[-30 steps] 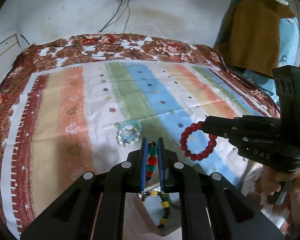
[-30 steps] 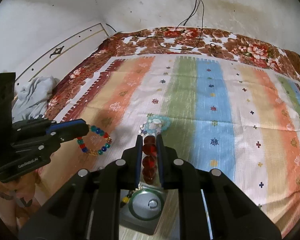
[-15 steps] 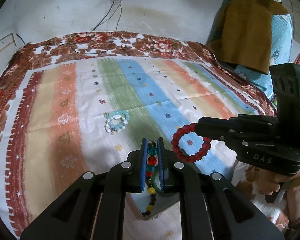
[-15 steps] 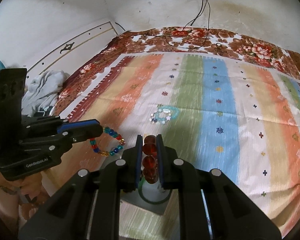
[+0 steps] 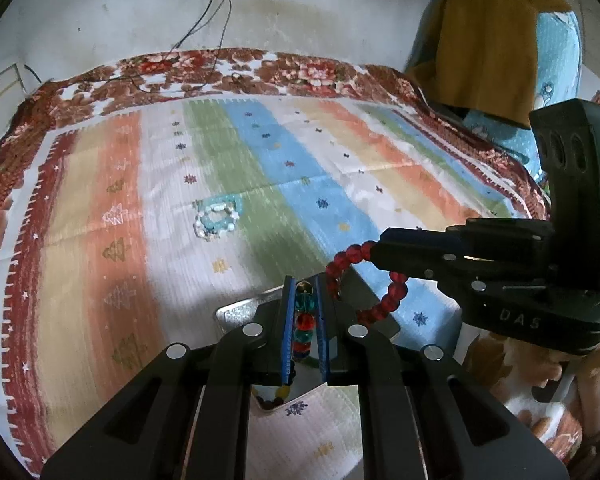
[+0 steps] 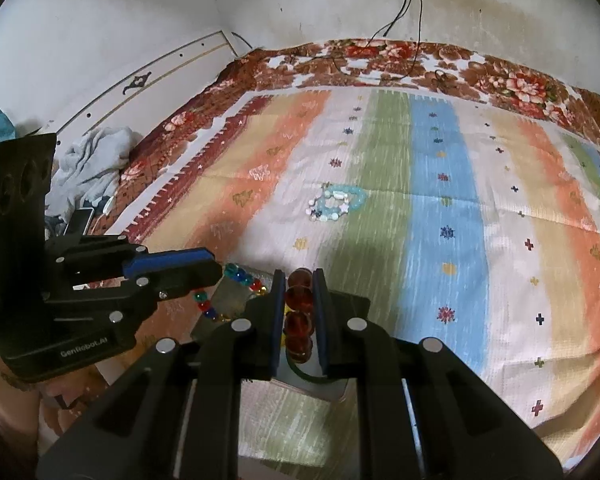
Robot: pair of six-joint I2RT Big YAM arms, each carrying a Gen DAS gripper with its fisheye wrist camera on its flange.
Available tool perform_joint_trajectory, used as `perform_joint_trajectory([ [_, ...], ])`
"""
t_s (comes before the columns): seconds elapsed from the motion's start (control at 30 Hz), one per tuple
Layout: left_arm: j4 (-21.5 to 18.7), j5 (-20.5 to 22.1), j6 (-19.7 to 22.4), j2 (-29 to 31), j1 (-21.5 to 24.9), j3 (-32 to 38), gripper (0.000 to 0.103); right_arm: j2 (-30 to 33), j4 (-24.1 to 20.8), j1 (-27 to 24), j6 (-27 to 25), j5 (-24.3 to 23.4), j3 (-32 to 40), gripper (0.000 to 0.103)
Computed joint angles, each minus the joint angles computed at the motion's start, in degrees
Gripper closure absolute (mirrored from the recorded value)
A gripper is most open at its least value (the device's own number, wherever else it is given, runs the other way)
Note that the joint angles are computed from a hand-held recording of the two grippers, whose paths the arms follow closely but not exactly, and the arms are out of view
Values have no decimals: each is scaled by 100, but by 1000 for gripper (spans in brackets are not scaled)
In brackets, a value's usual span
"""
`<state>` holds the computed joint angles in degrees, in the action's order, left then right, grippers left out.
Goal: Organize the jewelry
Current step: 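Open the left tool to drop the multicolour bracelet while the right tool drops the red bracelet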
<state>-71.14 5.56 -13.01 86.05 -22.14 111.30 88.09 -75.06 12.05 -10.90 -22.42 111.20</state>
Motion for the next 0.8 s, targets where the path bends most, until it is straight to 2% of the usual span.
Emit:
perform_joint_trajectory([
  [0.03, -20, -52, -8, 13, -7, 13, 93, 18, -16, 2, 23, 55, 10, 87],
  [0.1, -42, -248, 25, 24, -23, 22, 88, 19, 77, -19, 158, 182, -9, 77],
  [0.17, -63, -407, 48, 41, -26, 38, 85, 4, 195, -28, 228, 379, -33, 55],
  [0.2, -68, -438, 42, 45, -12, 34, 84, 14, 237, -36, 229, 524, -27, 54],
  [0.3, -118, -525, -10, 71, 62, 38, 82, 93, 166, -66, 245, 524, 44, 53],
  [0.37, -122, -638, 11, 96, 93, 65, 74, 149, 126, -66, 256, 518, 101, 47],
  [0.53, -60, -865, 140, 186, 195, 133, 62, 360, 126, -54, 334, 710, 340, 33],
  [0.6, -73, -819, 108, 257, 282, 185, 59, 516, 53, -94, 490, 777, 522, 27],
  [0.73, -154, -479, -90, 446, 526, 362, 59, 799, -96, -146, 772, 797, 900, 27],
  [0.8, -153, -445, -121, 507, 594, 412, 59, 913, -125, -137, 807, 892, 1033, 26],
])
